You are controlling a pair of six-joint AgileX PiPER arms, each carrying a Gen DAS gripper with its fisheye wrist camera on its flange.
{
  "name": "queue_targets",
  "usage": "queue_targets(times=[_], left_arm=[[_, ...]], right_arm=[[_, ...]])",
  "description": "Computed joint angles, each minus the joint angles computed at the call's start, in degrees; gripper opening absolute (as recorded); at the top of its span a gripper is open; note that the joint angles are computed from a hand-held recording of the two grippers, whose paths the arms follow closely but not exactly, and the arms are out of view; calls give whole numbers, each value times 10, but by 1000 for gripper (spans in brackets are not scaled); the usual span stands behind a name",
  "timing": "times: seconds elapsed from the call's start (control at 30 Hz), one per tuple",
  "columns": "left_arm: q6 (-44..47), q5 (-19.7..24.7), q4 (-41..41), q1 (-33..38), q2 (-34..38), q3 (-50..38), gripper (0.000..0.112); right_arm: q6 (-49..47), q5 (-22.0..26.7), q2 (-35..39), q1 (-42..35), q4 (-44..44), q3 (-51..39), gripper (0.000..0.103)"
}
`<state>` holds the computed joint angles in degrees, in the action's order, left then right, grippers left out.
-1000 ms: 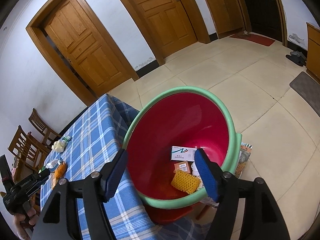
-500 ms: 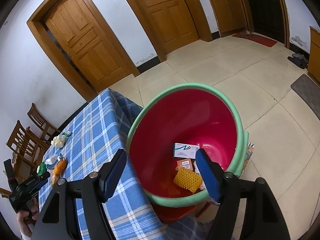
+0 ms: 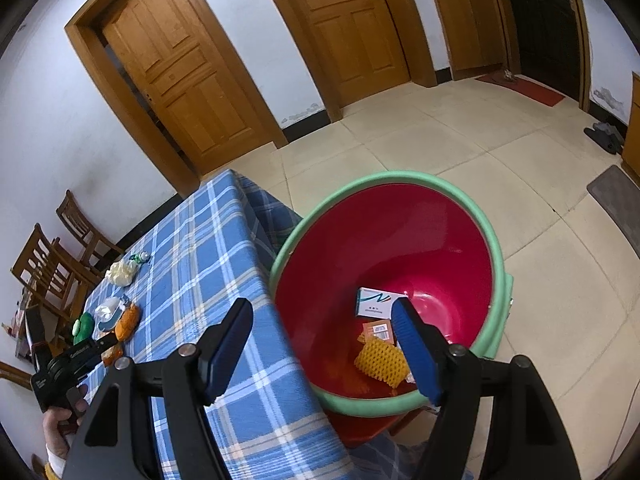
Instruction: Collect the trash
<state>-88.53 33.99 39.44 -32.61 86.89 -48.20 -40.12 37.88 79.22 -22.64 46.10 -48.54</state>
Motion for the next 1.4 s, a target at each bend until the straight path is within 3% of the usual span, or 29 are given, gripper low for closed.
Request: queue_targets(times=[0.3,0.67,1.0,1.4], left_arm=[[-29,-41,35,12,-14,31,42],[-72,-32,61,5,-115,99,41],[-73,1,66,15,-213,153,41],[-25,-57,37,94,-263,209,41]], right_arm=[[39,-11,-7,77,-30,-12,74],[118,-42,17,228,-81,-39,74],[188,-70,104,369,-127,-107,74],[247,-70,238,473,-171,-227,73]])
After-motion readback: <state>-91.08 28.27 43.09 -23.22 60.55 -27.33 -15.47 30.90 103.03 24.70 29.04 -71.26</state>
